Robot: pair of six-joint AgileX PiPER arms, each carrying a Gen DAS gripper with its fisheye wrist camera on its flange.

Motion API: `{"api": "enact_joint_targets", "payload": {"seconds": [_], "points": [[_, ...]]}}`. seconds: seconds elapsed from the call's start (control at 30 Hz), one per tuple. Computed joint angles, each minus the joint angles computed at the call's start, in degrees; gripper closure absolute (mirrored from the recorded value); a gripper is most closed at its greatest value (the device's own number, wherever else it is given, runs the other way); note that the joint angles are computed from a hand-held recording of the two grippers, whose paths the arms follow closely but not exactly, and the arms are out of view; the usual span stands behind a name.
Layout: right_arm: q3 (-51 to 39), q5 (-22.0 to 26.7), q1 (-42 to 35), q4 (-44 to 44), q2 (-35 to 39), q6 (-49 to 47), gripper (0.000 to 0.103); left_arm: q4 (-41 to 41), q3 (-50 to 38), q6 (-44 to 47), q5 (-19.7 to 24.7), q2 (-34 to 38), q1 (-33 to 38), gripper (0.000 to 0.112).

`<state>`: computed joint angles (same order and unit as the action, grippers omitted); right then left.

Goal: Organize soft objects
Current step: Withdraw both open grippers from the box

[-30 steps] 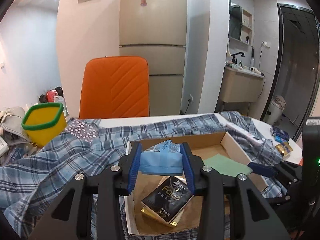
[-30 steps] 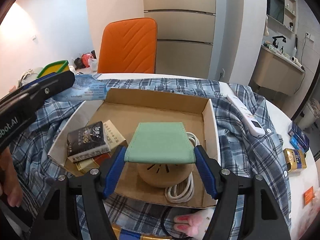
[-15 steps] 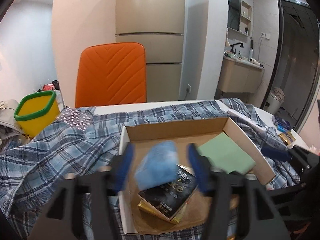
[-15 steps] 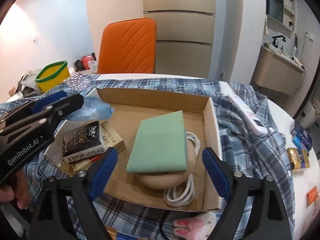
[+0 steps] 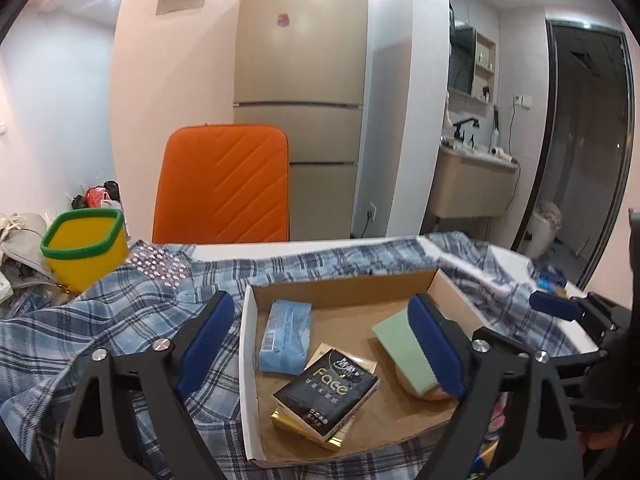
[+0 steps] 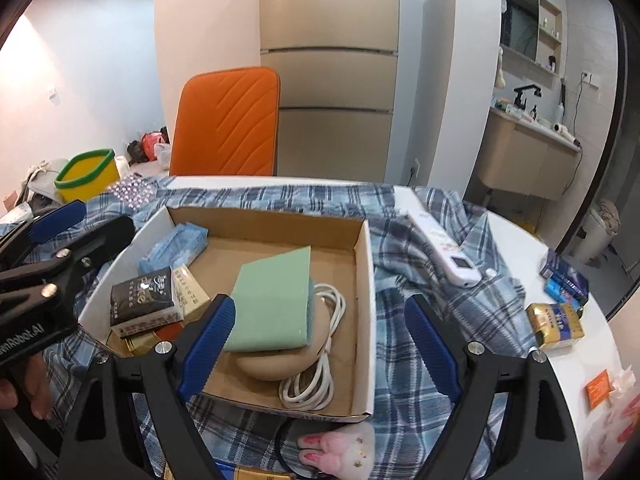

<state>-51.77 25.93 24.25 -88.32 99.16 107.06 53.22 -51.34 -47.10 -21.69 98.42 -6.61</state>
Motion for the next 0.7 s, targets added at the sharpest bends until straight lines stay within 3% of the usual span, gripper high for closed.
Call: {"api": "enact_joint_targets", "payload": {"seconds": [0.13,0.37,0.53,0.7], "points": [[2.34,2.72,1.53,-3.04,-2.91,3.73,0.015,-7.35,5.00,7.27,-3.40,-5.31,0.41,0.017],[9.25,4.85,3.79,-6.32,-11.91,8.97,0.015,-2.55,11.53,3.94,-7.66,-13.79,2.18,0.013],[13.65,10.47,7.85,-5.02,-17.72,9.31,0.015,2.76,14.29,-0.84,-8.47,-17.88,2.99,0.013],[16.40,13.13,9.75,-2.56,-20.71,8.55,0.015,-0.19,17.88,3.04,-9.30,-19.66,2.56,0.013]]}}
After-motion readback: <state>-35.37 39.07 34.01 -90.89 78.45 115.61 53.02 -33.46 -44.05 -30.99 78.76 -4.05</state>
